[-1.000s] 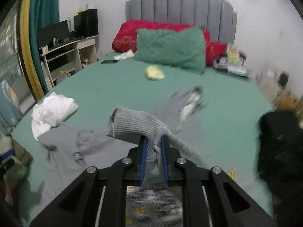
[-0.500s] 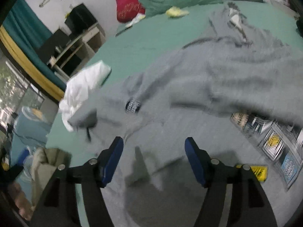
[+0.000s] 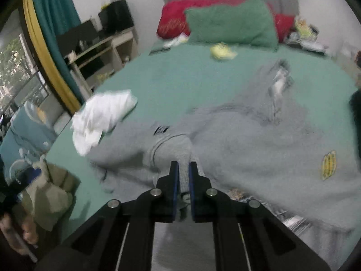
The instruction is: Fold large clothes
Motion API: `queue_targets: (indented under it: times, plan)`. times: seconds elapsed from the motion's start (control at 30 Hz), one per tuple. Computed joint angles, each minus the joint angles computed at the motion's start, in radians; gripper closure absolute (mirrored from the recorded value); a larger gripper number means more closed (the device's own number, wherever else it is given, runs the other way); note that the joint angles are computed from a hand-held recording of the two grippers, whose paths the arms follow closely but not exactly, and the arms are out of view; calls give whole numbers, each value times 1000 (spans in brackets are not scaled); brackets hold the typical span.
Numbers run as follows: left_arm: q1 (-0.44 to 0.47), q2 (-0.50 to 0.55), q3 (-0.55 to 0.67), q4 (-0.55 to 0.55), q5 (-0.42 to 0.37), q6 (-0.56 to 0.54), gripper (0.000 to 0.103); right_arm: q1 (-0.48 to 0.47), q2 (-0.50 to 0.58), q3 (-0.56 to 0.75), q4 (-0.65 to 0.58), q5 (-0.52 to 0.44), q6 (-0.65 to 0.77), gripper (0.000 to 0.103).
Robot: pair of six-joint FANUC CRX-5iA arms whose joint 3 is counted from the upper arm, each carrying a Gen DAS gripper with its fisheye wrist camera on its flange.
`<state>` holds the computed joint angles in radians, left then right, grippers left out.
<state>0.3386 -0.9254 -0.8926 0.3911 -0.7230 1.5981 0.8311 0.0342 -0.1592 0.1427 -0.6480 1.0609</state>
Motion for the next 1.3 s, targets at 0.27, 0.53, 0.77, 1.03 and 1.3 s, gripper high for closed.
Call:
queue_targets:
  times: [0.27, 0.53, 0.77, 1.03, 1.3]
  plan:
    - [-235, 163, 86, -201, 101, 205, 0, -283, -18, 110, -19, -205, 215, 95]
    - [-428, 347, 194, -479, 150, 514, 0, -478, 75, 47, -182, -262, 403, 92]
    - [-386, 410, 156, -450, 195, 505, 0, -531, 78, 19, -266, -14, 485, 27]
    - [-317, 399, 112, -399, 212, 475, 0, -545, 493, 549, -516, -201, 642, 27]
    - [-338, 432, 162, -502, 165, 492, 0, -464, 815, 963, -478, -380, 511, 80]
